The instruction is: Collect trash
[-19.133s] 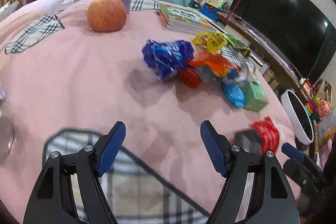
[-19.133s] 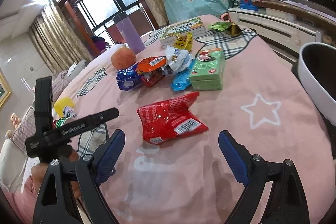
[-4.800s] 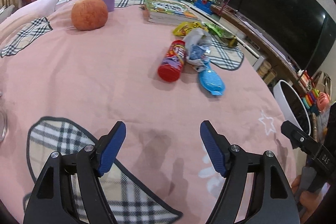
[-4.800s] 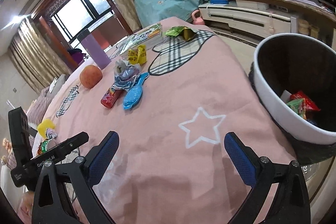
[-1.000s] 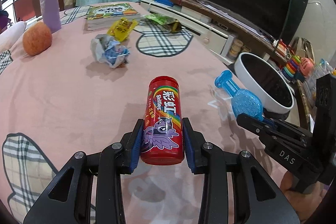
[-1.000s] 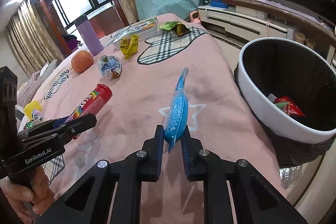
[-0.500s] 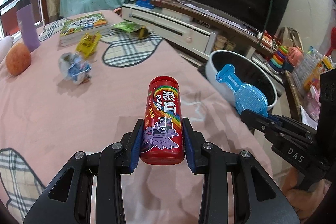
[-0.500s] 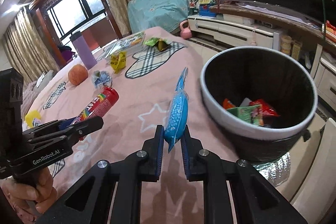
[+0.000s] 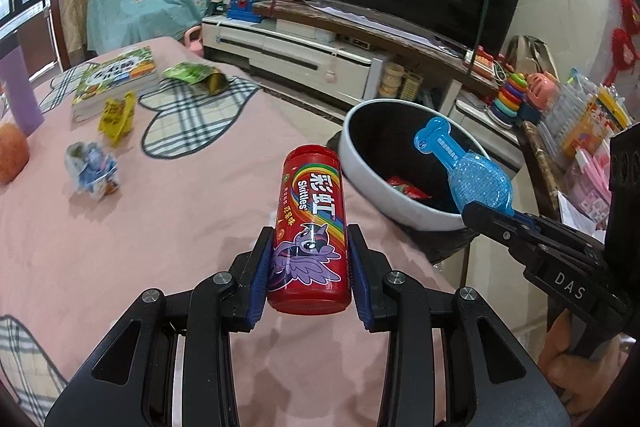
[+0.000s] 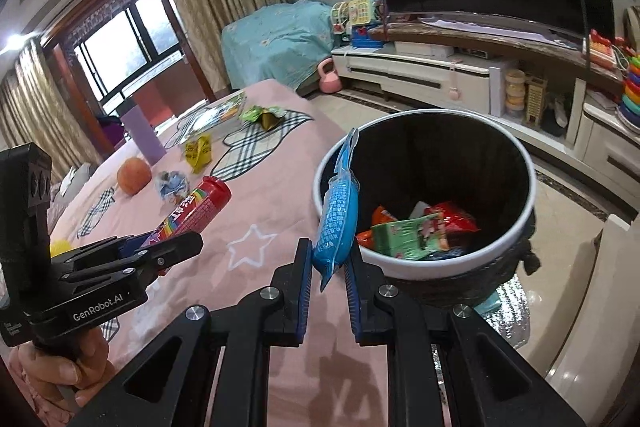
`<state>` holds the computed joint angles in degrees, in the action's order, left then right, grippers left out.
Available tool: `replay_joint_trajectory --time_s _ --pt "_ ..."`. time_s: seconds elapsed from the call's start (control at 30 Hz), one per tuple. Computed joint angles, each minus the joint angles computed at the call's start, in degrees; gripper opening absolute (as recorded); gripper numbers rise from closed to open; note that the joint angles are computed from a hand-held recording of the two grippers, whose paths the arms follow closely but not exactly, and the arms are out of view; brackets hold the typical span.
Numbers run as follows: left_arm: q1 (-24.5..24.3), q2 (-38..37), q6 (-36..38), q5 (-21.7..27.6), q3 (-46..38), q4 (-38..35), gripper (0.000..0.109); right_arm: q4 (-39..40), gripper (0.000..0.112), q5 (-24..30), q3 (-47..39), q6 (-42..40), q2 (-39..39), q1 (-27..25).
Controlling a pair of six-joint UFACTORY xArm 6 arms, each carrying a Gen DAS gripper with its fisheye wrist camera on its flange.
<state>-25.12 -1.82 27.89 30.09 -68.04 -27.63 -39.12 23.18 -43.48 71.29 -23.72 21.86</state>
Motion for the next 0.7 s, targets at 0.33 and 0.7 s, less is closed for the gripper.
replay_joint_trajectory --time_s 0.33,0.7 --pt "-3.0 1.9 -0.5 0.4 -2.7 1.1 0.034 1.3 0.016 -0.5 2.6 -1.0 -2.9 -3.0" --pt "-5.0 5.9 -2.3 2.0 -8.2 2.9 0.034 5.7 0.016 -2.0 3.4 -5.8 -3.0 -6.3"
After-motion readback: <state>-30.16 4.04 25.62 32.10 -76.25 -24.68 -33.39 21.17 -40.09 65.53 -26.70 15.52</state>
